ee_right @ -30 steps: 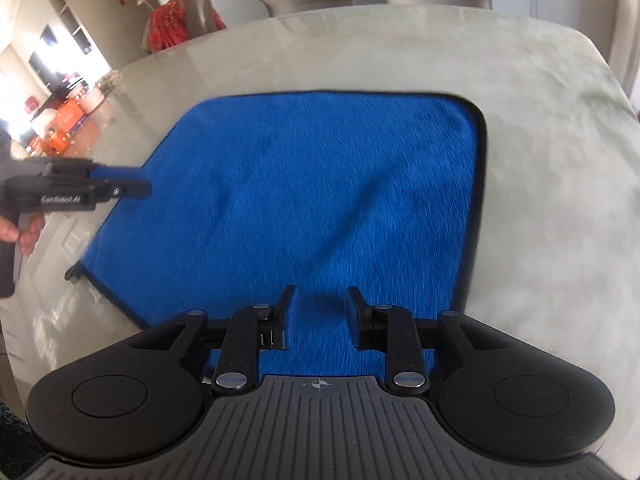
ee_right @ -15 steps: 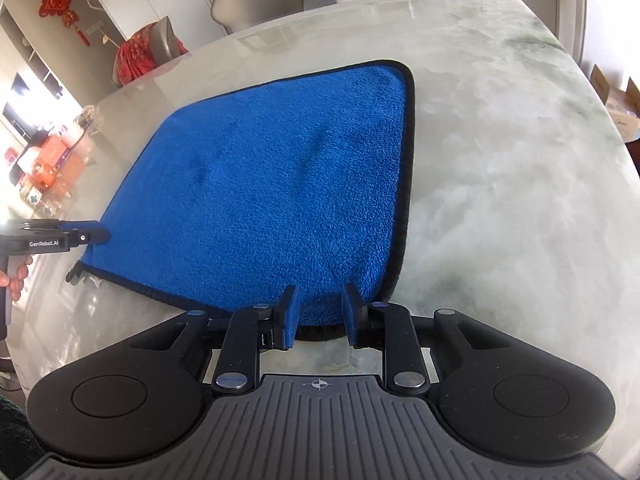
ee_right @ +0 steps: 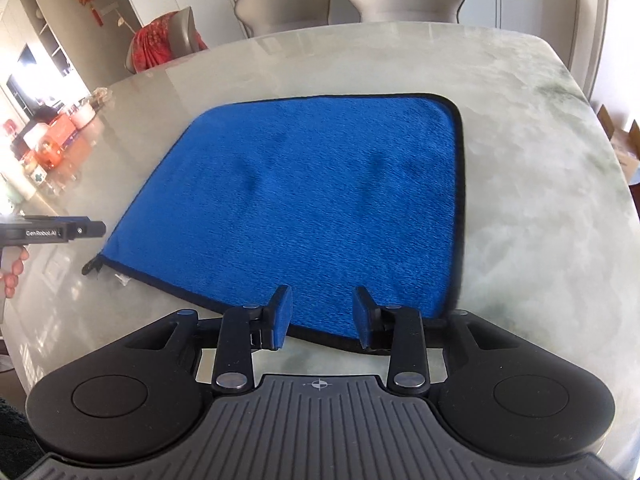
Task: Fold towel
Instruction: 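Grasp a towel corner with the left gripper while the right gripper approaches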
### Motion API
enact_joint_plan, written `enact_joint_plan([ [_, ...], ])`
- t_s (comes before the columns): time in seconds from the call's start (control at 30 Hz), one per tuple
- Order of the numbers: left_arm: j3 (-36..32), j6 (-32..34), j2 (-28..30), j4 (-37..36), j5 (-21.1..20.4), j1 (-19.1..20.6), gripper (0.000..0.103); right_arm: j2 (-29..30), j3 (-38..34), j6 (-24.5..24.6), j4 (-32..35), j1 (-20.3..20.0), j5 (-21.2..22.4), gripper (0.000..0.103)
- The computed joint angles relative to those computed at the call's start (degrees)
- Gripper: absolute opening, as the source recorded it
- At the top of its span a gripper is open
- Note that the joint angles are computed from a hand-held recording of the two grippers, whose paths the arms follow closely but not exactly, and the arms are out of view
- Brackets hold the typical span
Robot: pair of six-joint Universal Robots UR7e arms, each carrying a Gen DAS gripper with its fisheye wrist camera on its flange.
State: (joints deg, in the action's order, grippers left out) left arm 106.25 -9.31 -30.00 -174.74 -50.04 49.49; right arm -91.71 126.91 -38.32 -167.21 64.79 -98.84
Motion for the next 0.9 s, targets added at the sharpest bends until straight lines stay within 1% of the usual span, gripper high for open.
enact_joint_plan([
  [0.07, 0.17, -1.36, -0.53, 2.17, -0.6, 0.08, 0.054, 0.04, 0.12, 0.2, 0.15, 0.49, -0.19, 0.041],
  [0.17, 0.29, -2.39, -0.66, 3.9, -1.55, 0.2, 0.054, -0.13, 0.49, 0.27, 0.32, 1.06, -0.46, 0.046],
  [0.27, 0.38, -1.92, -0.45, 4.47, -1.76, -0.01, 0.056, 0.2, 0.47, 0.74, 0.75, 1.76, -1.59, 0.05],
  [0.33, 0.34, -0.56, -0.1, 4.17, -1.38, -0.3, 0.053, 0.05, 0.61, 0.64, 1.0, 1.83, -1.91, 0.05],
  [0.37, 0.26, 0.16, 0.06, 3.95, -1.39, -0.35, 0.038, 0.11, 0.61, 0.68, 1.09, 1.86, -1.82, 0.05],
  [0.4, 0.11, 0.73, 0.05, 3.99, -2.05, -0.21, 0.027, 0.11, 0.67, 0.7, 1.13, 1.82, -1.63, 0.05],
  [0.43, -0.23, 1.06, -0.15, 4.7, -3.45, 0.05, 0.011, 0.28, 0.64, 0.87, 1.21, 1.87, -1.26, 0.05],
  [0.47, -0.56, 1.04, -0.3, 5.43, -4.54, 0.22, 0.011, 0.51, 0.56, 1.04, 1.29, 1.97, -0.93, 0.05],
  [0.57, -1.15, 0.4, -0.19, 6.64, -4.84, -0.08, 0.009, 1.55, 0.12, 0.42, 2.07, 2.72, 0.35, 0.05],
  [0.6, -1.3, 0.15, -0.29, 6.78, -5.32, -0.06, 0.009, 1.96, -0.03, -0.49, 2.4, 3.1, 0.87, 0.05],
  [0.67, -1.83, -0.88, -0.79, 6.81, -7.64, 0.26, 0.009, 3.01, -0.47, -2.63, 3.18, 4.18, 1.84, 0.05],
  [0.77, -2.74, -2.57, -1.74, 7.17, -11.08, 0.71, 0.009, 5.44, -1.42, -6.96, 4.2, 6.4, 2.67, 0.05],
  [0.9, -4.01, -4.01, -2.46, 7.84, -13.96, 1.16, 0.009, 10.77, -2.77, -14.85, 2.19, 9.47, 3.29, 0.05],
])
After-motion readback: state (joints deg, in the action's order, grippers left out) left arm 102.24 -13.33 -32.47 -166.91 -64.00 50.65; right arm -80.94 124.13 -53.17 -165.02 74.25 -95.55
